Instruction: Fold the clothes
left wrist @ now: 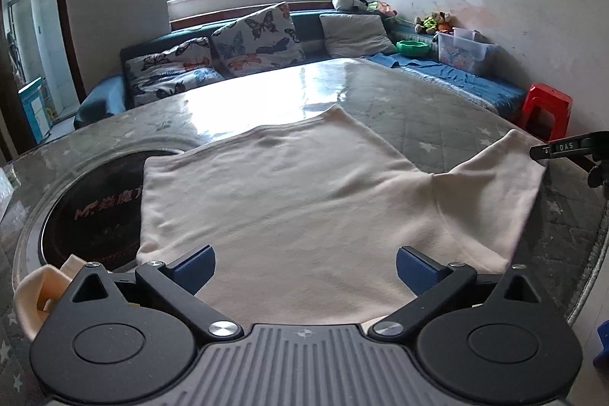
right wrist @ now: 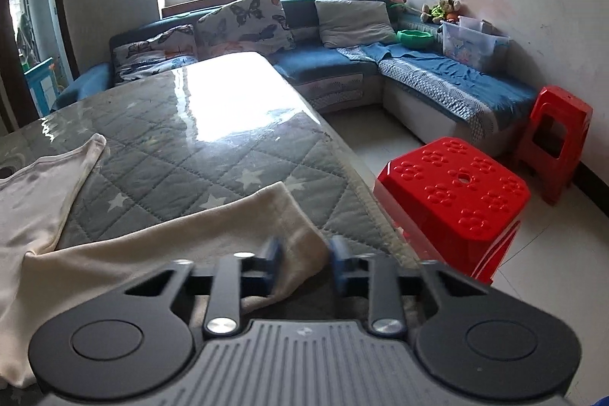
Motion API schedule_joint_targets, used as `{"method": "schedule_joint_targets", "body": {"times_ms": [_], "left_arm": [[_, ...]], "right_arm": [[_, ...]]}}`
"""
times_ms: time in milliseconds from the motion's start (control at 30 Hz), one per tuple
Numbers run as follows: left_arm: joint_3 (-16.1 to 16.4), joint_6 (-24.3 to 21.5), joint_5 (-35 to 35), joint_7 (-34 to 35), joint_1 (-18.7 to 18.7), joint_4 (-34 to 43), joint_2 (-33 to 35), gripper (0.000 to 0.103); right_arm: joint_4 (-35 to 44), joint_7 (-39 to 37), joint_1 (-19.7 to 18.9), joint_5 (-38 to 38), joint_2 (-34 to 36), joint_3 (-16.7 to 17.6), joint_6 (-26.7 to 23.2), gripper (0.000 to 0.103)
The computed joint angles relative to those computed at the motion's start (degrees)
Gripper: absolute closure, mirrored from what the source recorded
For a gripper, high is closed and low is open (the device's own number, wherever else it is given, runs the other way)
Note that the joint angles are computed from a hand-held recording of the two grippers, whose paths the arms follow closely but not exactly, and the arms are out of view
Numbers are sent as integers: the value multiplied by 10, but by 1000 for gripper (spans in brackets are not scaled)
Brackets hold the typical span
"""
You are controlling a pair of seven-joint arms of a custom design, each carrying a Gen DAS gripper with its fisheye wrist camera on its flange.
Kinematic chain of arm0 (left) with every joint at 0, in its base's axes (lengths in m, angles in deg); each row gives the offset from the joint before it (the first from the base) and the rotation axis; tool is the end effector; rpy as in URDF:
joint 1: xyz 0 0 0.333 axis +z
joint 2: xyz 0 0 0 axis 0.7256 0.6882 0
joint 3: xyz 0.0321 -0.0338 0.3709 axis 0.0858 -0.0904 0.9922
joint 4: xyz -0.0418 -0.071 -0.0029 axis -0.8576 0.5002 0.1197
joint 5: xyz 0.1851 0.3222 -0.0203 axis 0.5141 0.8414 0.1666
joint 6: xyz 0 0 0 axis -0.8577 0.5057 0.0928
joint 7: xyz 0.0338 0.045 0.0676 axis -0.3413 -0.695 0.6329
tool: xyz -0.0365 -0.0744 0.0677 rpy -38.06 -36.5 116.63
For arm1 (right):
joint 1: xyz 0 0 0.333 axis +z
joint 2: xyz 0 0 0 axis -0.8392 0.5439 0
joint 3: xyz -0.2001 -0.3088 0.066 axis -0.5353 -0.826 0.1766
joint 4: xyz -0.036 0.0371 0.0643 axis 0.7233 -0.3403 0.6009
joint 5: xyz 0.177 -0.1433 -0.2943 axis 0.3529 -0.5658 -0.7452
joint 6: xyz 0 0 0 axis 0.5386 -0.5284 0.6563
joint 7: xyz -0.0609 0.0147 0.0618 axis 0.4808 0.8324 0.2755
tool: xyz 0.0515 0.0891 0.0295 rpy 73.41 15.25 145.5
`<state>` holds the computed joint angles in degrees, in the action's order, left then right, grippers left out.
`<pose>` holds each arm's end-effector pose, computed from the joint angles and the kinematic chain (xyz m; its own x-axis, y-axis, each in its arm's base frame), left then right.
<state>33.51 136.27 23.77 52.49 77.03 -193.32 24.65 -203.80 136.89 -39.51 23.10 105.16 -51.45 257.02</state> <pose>0.6746 -0.0670 0.4291 -0.4499 -0.8913 -0.0565 -0.5234 0.3144 -0.7919 0.6192 -0.0147 0.3725 -0.2937 -0.9545 -0.0523 -0.6092 0.2290 -0.7592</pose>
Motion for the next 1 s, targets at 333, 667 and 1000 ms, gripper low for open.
{"method": "schedule_joint_targets", "body": {"times_ms": [333, 667, 1000], "left_arm": [[7, -17, -5, 19, -16, 0, 6, 0], [12, 0, -24, 20, -1, -19, -7, 0], [131, 16, -24, -68, -51, 6, -29, 0]], "right_arm": [[0, -112, 111, 147, 10, -99, 25, 98], [-4, -129, 69, 93, -23, -30, 42, 47], [23, 3, -168, -239, -20, 263, 5, 23]]}}
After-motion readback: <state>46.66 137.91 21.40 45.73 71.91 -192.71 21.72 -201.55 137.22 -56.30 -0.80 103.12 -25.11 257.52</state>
